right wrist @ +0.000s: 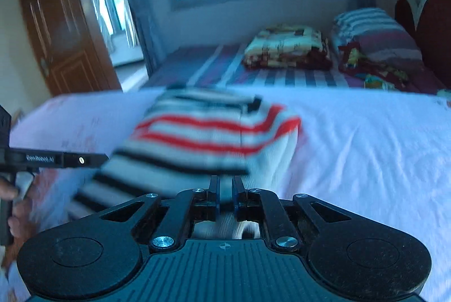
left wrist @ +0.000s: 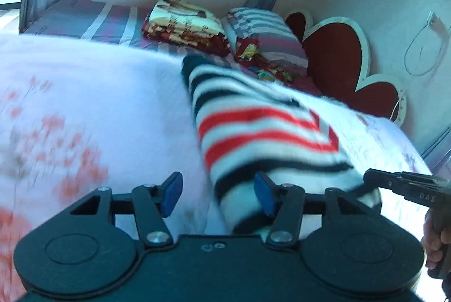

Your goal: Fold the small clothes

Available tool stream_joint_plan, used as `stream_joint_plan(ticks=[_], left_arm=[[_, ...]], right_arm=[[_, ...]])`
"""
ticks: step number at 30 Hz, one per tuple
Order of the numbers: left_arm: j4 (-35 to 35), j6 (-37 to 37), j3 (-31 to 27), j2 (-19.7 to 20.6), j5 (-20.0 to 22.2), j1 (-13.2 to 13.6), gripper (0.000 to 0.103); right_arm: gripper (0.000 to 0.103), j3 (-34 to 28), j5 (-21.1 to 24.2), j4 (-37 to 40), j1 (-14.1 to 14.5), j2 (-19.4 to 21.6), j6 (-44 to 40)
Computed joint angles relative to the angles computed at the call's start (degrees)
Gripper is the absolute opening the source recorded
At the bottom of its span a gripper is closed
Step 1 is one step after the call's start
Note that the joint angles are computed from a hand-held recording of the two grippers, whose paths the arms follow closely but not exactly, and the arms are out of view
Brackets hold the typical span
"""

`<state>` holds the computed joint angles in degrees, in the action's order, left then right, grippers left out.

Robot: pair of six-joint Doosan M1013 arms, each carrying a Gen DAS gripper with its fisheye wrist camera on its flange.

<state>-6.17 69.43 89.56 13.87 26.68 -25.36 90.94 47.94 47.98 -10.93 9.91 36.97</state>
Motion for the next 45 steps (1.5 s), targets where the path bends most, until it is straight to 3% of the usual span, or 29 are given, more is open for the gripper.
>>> stream_joint_plan(ticks=[4,6,9,14,18,20,22,24,27,29,30,31,33,36,38,40,43,45], left_arm=[[8.4,-4.3,-0.1,0.3,2.4,-1.3,0.055],[8.1,-4.6,-0.1,-0.5,2.7,-1.2,0.048],[3.1,-2.4,2.5,-2.7,-1.4,-0.9,0.050],[-0.7,-0.7,5.0,-3.8,-3.7,-1.4,0.051],[-4.2,-1.6,6.6,-4.3,-5.4,-1.2,0.051],[0.9,-6.3,6.2,-4.1,-3.7,-1.5,0.053],[3.9,-8.3,5.8,-3.8,-2.2,-1.8,0.054],[2.2,-7.0,6.1,-4.0,-2.5,-1.5,0.053],[3.1,-7.3,6.2,-4.0,-2.5,-1.6,0.052],[3.7,-7.8,6.2,-4.0,-2.4,-1.7,0.052],[4.2,-8.4,6.1,-4.0,-2.3,-1.8,0.052],[5.0,-9.2,6.0,-3.9,-2.0,-1.8,0.052],[7.5,-10.4,5.8,-4.0,-1.4,-2.1,0.051],[16.6,-15.4,5.3,-3.6,1.3,-3.5,0.054],[22.0,-18.4,5.0,-3.4,2.9,-4.5,0.053],[24.8,-19.1,4.5,-3.6,4.7,-5.2,0.051],[29.2,-21.2,6.1,-5.4,0.9,-5.8,0.052],[30.5,-21.5,6.3,-5.7,-0.9,-6.2,0.052]], right_arm=[[0.001,1.3,-2.6,-5.3,0.6,-0.1,3.5],[0.003,3.1,-4.6,0.3,-0.8,-1.9,2.6],[0.053,4.4,-1.2,8.7,-4.0,-3.0,1.1],[0.052,4.4,6.4,14.5,-6.8,-1.3,0.3],[0.052,4.7,9.1,16.8,-7.1,-0.2,-2.1],[0.051,5.2,11.2,18.3,-7.4,-0.3,-4.7],[0.047,5.0,12.9,17.6,-7.2,-0.4,-6.7],[0.047,4.5,11.5,14.9,-6.3,-0.4,-7.3],[0.046,2.2,13.5,9.0,-5.1,1.4,-7.7],[0.037,1.1,13.7,4.7,-4.3,1.9,-8.2],[0.016,-0.5,16.5,3.4,-4.5,2.7,-5.2],[0.009,-2.7,20.8,3.2,-5.0,4.0,-0.4],[0.008,-5.8,26.8,5.0,-6.3,5.7,8.0],[0.008,-7.5,25.3,-2.5,-5.7,6.3,17.5],[0.008,-6.4,24.9,-0.3,-6.5,6.5,21.3],[0.008,-3.9,20.0,1.4,-6.8,4.7,22.5],[0.008,1.1,9.9,3.1,-6.4,-0.5,16.1],[0.008,3.5,7.9,7.3,-5.9,-2.7,7.9]])
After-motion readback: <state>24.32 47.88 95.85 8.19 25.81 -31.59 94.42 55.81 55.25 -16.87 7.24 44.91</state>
